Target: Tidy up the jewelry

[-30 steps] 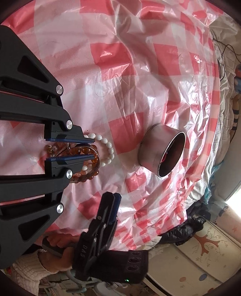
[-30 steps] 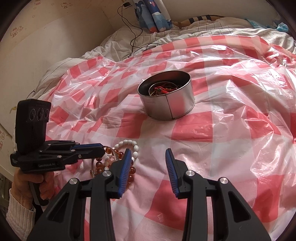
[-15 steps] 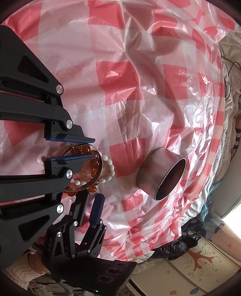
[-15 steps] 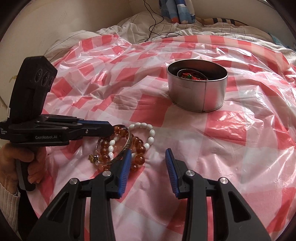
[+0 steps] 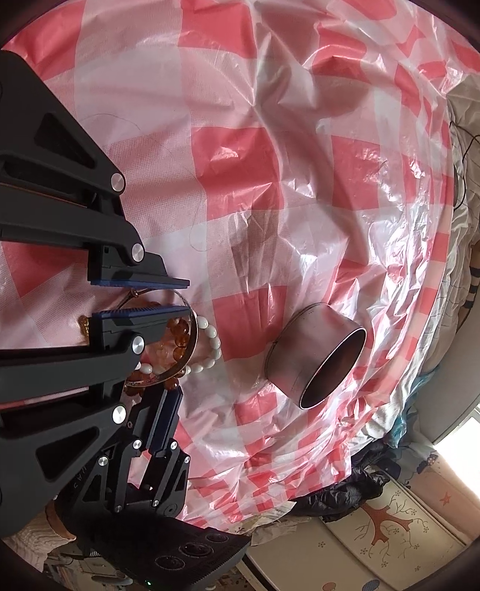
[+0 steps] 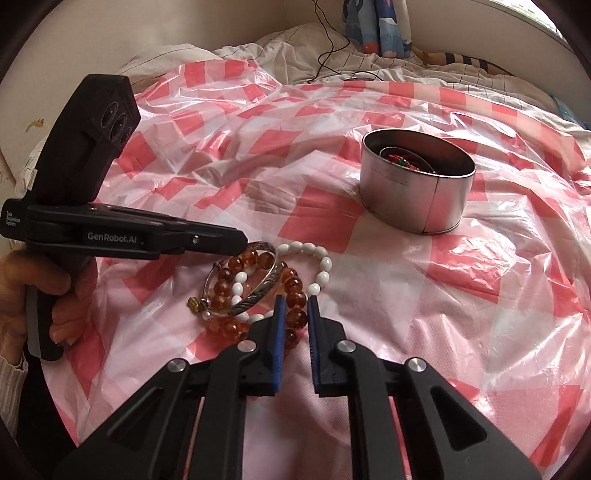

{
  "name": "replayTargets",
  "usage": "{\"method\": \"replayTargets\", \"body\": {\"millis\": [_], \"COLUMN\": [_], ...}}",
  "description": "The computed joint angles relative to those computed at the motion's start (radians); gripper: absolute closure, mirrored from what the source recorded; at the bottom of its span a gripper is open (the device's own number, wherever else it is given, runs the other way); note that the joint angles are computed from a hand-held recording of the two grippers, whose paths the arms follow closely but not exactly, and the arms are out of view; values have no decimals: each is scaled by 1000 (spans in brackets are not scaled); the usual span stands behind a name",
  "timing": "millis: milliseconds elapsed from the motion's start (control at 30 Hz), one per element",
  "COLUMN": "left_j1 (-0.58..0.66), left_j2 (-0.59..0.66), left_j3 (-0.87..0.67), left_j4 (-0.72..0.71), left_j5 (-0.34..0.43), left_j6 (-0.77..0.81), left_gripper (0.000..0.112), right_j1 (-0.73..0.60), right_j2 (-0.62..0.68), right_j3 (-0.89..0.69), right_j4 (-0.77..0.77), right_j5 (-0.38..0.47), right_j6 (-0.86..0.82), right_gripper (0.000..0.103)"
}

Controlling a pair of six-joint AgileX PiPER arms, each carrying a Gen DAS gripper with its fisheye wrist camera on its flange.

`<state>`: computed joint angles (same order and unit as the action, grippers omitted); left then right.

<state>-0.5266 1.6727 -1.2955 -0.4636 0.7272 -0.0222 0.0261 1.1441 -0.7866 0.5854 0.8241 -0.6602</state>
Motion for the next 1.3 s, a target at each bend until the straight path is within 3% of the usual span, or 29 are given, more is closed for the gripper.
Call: {"method": "replayTargets", "body": {"millis": [100,167,333,400,467,567,667,700,900,933,967,1000,1300], "left_j1": [-6,-17,4,25,33,-10,-33,-35,-56,-58,-61,-64,5], "left_j2": [1,-8,-54,-60,-47,-7,14,18,25,24,21,22,-49], "left_j3": [1,1,36,45,35,-9,-28,-31,-36,-35,-34,-37,31], "left_j4": [-9,9,40,-10,-102,-3,44,55,76,80,92,106,6], "left_j5": [-3,-13,-61,-64,-42,-1,19,23,26,24,20,22,-55], "left_j6": [20,18,-26,12,104,33,-6,-18,-15,-17,-26,-33,7], "left_gripper": [104,112,112,112,112,111,100,90,87,89,94,107,109], "right_j1": [-21,-38,-65,-102,-121,-111,-115,-126,-152,-153,-162,-176,-139], "right_j2": [-13,-18,-30,-19,-13,-14,-10,-6,43,55,62,64,71], "right_j3": [-2,-4,-14,-23,-26,-25,-30,-32,-51,-55,-56,-53,-44], "right_j4": [9,18,9,29,41,23,1,2,-34,-39,-29,-5,-32], "right_j5": [-7,-6,-8,10,16,8,-1,1,19,27,37,45,33], "right_j6": [-2,-9,-5,-28,-40,-24,-4,-4,36,45,38,18,33], "right_gripper": [91,91,91,91,91,91,91,91,90,88,77,68,65]}}
